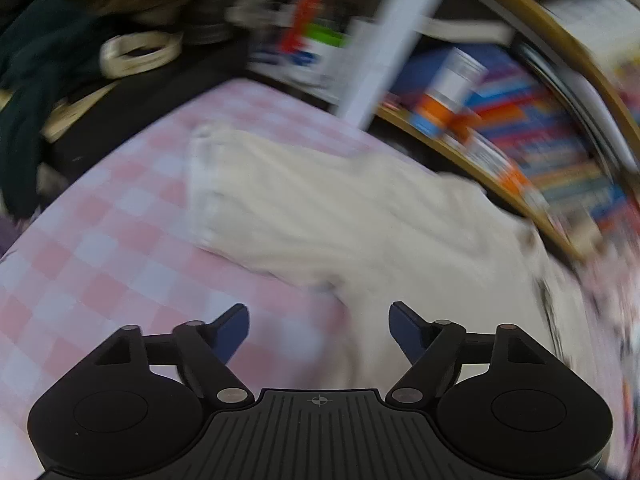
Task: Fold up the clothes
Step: 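Move the left gripper to the unfolded sleeve and pinch its edge, then fold the held sleeve inward onto the shirt body and open the left gripper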
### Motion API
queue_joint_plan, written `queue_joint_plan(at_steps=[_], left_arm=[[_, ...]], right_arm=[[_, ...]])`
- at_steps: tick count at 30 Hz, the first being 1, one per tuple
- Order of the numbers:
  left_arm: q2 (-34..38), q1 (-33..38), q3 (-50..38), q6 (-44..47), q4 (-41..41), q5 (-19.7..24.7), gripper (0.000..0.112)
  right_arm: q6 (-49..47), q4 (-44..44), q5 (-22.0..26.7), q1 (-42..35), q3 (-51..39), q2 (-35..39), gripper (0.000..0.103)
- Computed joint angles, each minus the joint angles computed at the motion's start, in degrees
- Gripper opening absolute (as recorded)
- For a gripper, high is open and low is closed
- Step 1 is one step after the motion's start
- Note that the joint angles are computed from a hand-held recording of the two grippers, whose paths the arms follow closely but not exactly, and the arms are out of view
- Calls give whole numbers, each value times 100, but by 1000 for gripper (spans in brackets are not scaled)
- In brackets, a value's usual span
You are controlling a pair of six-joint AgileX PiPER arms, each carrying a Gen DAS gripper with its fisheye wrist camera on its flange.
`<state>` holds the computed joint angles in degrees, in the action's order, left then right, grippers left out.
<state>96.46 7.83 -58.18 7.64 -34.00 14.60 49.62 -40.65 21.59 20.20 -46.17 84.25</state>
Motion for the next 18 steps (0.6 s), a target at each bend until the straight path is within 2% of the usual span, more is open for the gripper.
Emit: queue_joint_plan(at_steps=[1, 4, 7, 10, 13, 15, 16, 18], left_arm=[[86, 92, -78, -197, 79, -22, 64], [321, 334, -314, -848, 394, -26, 60], [557, 580, -483, -509, -355, 156, 52], [644, 672, -506, -148, -1094, 124, 48], [745, 713, -559, -258, -1538, 67, 43], [816, 720, -590, -762, -1550, -41, 33], [840, 729, -595, -1165, -1464, -76, 20], [912, 804, -562, -1430, -1796, -71, 6]], right_arm=[[56, -50, 45, 37, 9, -18, 96], [133, -161, 166, 109, 34, -63, 96], [147, -195, 271, 133, 63, -103, 96], [143, -197, 357, 110, 96, -148, 96], [75, -160, 415, 66, 154, -234, 96], [22, -151, 413, 5, 200, -304, 96], [-4, -147, 411, -27, 224, -339, 96], [-133, -77, 350, -168, 258, -406, 96]])
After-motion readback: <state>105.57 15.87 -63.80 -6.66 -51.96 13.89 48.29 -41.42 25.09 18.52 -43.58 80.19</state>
